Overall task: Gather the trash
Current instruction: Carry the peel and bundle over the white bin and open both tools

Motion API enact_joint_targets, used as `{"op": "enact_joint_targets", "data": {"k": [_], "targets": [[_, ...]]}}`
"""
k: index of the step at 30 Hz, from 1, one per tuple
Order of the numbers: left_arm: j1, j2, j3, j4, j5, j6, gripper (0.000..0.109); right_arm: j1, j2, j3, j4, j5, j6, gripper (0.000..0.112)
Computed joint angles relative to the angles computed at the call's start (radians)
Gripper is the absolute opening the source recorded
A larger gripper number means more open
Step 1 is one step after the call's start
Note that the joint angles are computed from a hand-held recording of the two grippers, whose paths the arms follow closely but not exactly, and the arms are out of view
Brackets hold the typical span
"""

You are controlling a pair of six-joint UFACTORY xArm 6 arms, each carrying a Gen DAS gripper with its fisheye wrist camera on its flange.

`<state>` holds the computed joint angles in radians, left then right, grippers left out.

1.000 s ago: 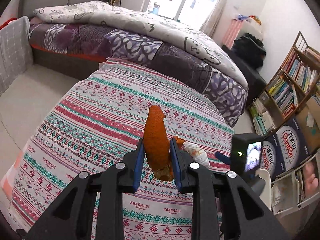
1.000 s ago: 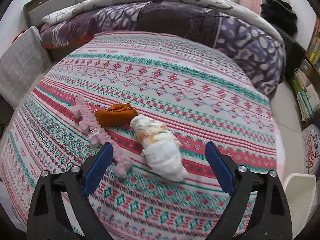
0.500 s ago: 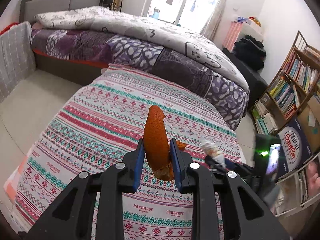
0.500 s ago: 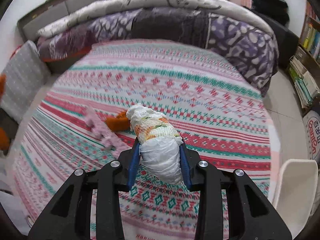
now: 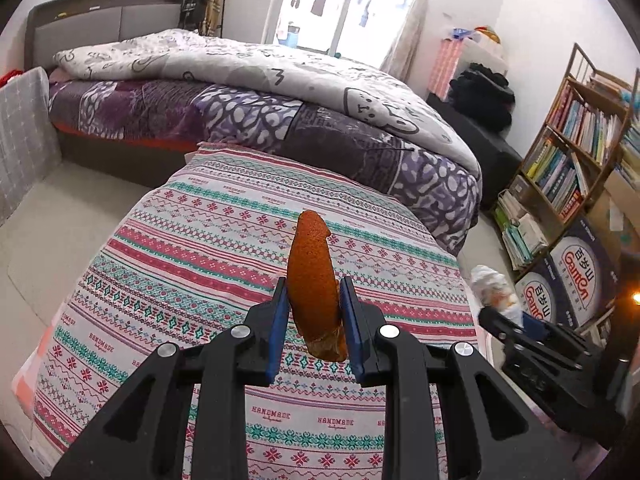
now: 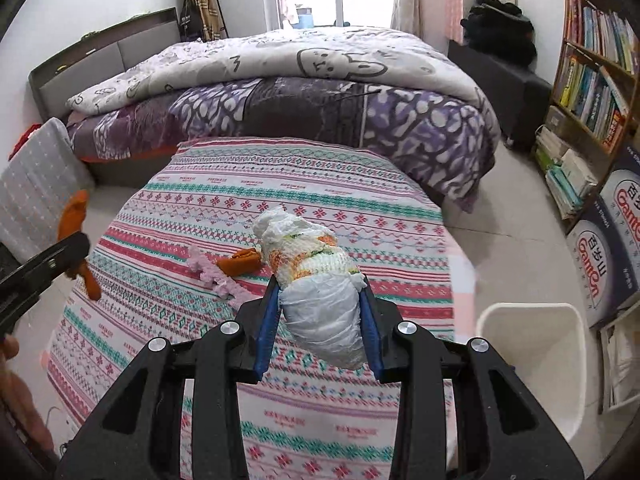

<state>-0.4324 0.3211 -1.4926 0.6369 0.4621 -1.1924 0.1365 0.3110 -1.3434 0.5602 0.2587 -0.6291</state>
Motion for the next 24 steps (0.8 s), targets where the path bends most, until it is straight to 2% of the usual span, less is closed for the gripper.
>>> {"op": "enact_joint_targets", "data": {"k": [9,15,24], "targets": [[-0.036,0.053,-0.056,-0.003,0.042,0.052,0.026,-0.032,-0.028,0.083,0.131,-0.063,-0.137,0.035],[-0.064,0.098,-0.114,0.01,0.069,0.073,0.026,-0.068,-0.014,0.089,0.099,-0.082,-0.1,0.035],[-0.111,0.201,-0.261,-0.025,0.104,0.142,0.026,-0.136,-0.017,0.073,0.161,-0.049,-0.123,0.035]]}}
